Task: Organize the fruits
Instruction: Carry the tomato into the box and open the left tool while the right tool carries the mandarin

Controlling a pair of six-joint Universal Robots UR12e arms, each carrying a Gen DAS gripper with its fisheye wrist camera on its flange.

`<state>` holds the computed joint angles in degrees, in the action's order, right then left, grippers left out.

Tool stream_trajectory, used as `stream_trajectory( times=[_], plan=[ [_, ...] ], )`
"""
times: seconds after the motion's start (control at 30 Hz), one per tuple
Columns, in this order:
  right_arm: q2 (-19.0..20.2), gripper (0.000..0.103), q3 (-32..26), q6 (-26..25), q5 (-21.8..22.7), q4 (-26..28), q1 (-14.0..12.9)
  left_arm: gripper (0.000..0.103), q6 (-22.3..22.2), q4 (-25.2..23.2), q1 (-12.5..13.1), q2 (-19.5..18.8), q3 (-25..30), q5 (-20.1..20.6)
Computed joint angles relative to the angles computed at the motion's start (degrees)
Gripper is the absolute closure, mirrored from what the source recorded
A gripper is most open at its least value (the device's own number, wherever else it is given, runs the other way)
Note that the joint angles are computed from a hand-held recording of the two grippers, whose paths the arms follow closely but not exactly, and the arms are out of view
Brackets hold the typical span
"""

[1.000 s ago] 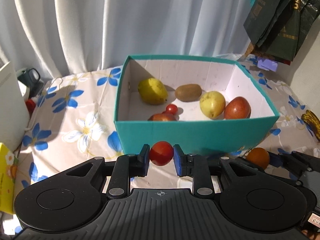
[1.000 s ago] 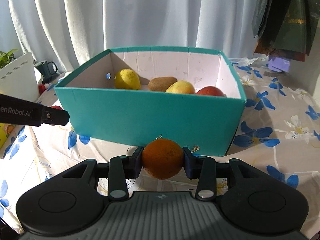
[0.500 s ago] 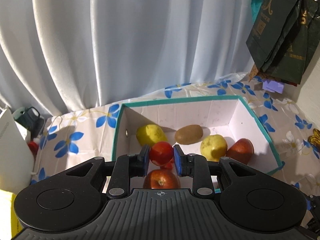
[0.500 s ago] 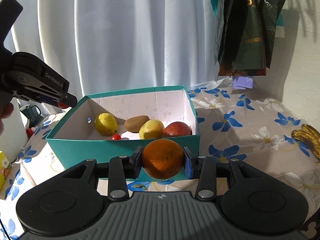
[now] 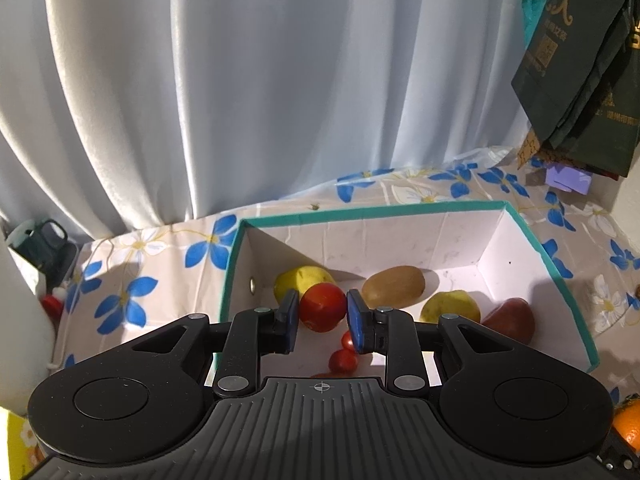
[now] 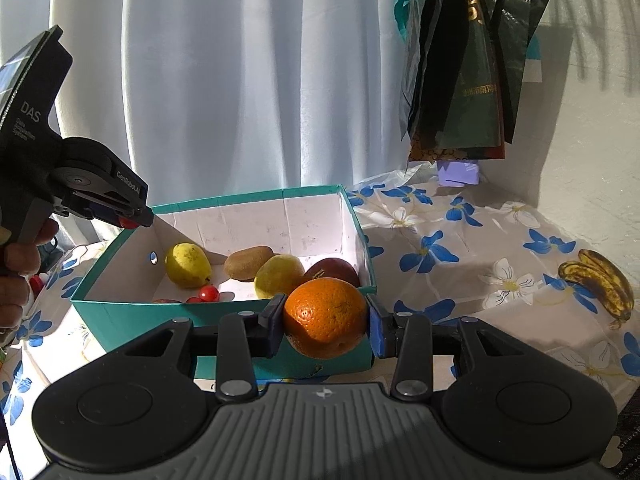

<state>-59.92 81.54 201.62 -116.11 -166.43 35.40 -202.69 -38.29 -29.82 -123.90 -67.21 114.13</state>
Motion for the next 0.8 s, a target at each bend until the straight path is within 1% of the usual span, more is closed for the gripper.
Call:
stream_trajectory(
  times=[0.23,0.4,0.7,0.8],
  plan=[
    [0.0,0.063,-0.1,0.0,-2.1,-0.3,0.1,0.074,0.9,0.6,0.7,-2.0,0.5,-1.6],
    [0.1,0.063,-0.3,-0.1,-1.5,-0.2,-0.1,0.074,0.3,-1.7,1.3,-3.0,1.1,-3.7],
    [0.2,0.063,-0.5,-0.1,-0.1,-0.3,-0.6,0.074,-0.3,-5.2,1.7,-4.1,2.2,-4.2],
    [0.2,0.063,-0.5,-0.1,-0.1,-0.5,-0.6,0.071,-0.8,-6.0,1.9,-4.3,2.4,-5.2]
  ],
)
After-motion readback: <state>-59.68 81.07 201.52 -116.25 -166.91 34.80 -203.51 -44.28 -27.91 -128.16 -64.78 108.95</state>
